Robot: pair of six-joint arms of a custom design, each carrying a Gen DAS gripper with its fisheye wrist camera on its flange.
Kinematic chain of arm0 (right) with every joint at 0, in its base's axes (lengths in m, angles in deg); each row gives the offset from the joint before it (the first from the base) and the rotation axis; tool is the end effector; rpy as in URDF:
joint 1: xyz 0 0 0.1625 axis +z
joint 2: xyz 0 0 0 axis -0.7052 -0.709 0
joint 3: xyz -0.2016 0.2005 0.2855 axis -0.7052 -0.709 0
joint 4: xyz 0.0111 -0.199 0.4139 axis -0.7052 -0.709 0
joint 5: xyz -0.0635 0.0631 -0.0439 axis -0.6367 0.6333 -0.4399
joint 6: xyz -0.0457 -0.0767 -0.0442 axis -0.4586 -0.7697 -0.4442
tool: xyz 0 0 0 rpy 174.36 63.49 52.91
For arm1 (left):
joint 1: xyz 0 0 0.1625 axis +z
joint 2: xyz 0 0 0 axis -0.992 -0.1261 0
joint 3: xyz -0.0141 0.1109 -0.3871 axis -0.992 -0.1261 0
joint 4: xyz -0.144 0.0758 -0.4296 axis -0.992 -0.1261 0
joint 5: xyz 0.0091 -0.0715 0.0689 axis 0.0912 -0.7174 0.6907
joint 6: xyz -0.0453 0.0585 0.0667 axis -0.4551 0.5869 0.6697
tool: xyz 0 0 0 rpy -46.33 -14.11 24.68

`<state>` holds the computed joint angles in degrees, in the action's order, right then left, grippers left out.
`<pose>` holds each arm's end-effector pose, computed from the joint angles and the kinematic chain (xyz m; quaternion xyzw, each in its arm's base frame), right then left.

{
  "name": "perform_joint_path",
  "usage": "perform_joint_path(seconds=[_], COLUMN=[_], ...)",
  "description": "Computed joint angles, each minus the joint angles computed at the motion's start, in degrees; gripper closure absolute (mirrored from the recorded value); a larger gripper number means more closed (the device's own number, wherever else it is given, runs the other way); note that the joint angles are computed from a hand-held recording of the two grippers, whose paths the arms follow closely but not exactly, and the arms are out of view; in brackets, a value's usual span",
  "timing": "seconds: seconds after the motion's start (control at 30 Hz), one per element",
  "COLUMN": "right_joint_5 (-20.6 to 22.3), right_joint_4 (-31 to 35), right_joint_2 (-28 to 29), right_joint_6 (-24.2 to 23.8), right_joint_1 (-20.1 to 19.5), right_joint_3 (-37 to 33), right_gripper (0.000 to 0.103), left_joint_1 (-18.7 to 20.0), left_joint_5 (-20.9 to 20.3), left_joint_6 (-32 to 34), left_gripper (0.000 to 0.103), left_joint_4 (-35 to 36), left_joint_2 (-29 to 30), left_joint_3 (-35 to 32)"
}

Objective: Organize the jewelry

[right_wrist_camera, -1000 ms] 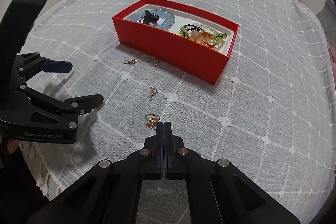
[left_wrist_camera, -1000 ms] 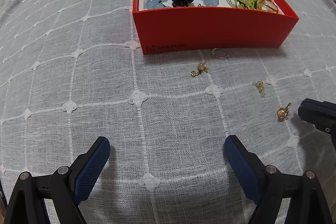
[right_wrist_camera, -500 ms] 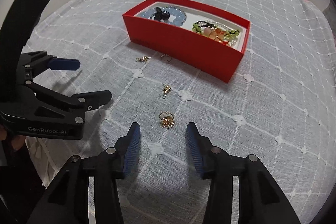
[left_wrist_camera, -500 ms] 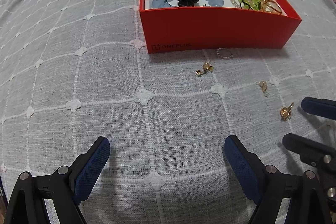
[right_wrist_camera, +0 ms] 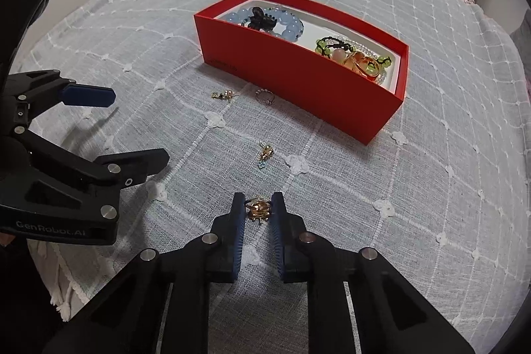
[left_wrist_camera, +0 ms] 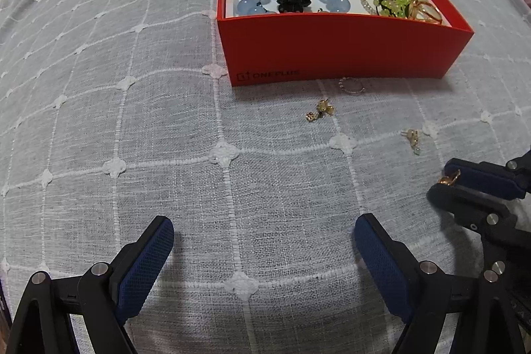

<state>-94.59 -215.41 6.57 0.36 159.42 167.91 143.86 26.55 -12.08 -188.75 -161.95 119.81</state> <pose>0.3281 -0.5316 -0.0383 0.3723 -0.8724 0.1191 0.2936 -0.0489 -0.5193 0.2565 0.1261 0.9008 -0.1900 0.3696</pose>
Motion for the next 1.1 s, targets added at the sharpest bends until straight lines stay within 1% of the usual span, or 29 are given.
perform_joint_path(seconds=[0.17, 0.27, 0.33, 0.37, 0.4, 0.43, 0.53, 0.57, 0.7, 0.87, 0.93, 1.1], right_joint_5=[0.3, 0.8, 1.0, 1.2, 1.4, 1.6, 2.2, 2.3, 3.1, 4.1, 4.5, 5.4], right_joint_4=[-0.6, -0.7, -0.7, -0.6, -0.7, -0.8, -1.1, -1.0, -1.4, -1.4, -1.4, -1.3], right_joint_2=[-1.1, -2.1, -2.5, -2.8, -3.1, -3.3, -4.1, -4.3, -5.3, -6.3, -6.6, -7.4], right_joint_6=[-0.2, 0.2, 0.7, 0.9, 1.1, 1.2, 1.3, 1.4, 1.1, 0.9, 0.9, 1.0], right_joint_1=[-0.4, -0.7, -0.8, -0.9, -1.0, -1.1, -1.6, -1.7, -2.4, -2.9, -3.1, -3.7], right_joint_3=[1.0, 1.6, 1.7, 1.9, 2.0, 2.1, 2.6, 2.6, 3.3, 3.9, 4.2, 4.5], right_gripper=[0.087, 0.087, 0.087, 0.087, 0.087, 0.087, 0.087, 0.086, 0.086, 0.086, 0.087, 0.087], left_joint_1=[0.2, 0.6, 0.9, 1.1, 1.2, 1.2, 1.2, 1.1, 0.4, 1.2, 1.6, 2.0], left_joint_5=[-2.9, -6.1, -8.3, -9.8, -11.1, -12.0, -14.1, -14.4, -13.5, -11.2, -10.2, -8.7], left_joint_6=[2.1, 4.2, 5.5, 6.1, 6.6, 7.0, 9.4, 10.2, 12.9, 11.7, 12.0, 16.2], left_gripper=[0.012, 0.018, 0.029, 0.032, 0.04, 0.045, 0.054, 0.055, 0.057, 0.059, 0.059, 0.059], left_joint_4=[-3.3, -7.0, -9.2, -10.2, -11.2, -12.0, -15.0, -16.1, -19.8, -20.8, -22.3, -27.8], left_joint_2=[-0.3, -0.3, 0.0, 0.2, 0.5, 0.9, 2.9, 3.6, 6.6, 9.9, 10.7, 12.8], left_joint_3=[0.3, 0.5, 0.4, 0.2, 0.0, -0.1, -0.6, -0.7, -1.2, -3.2, -3.3, -3.2])
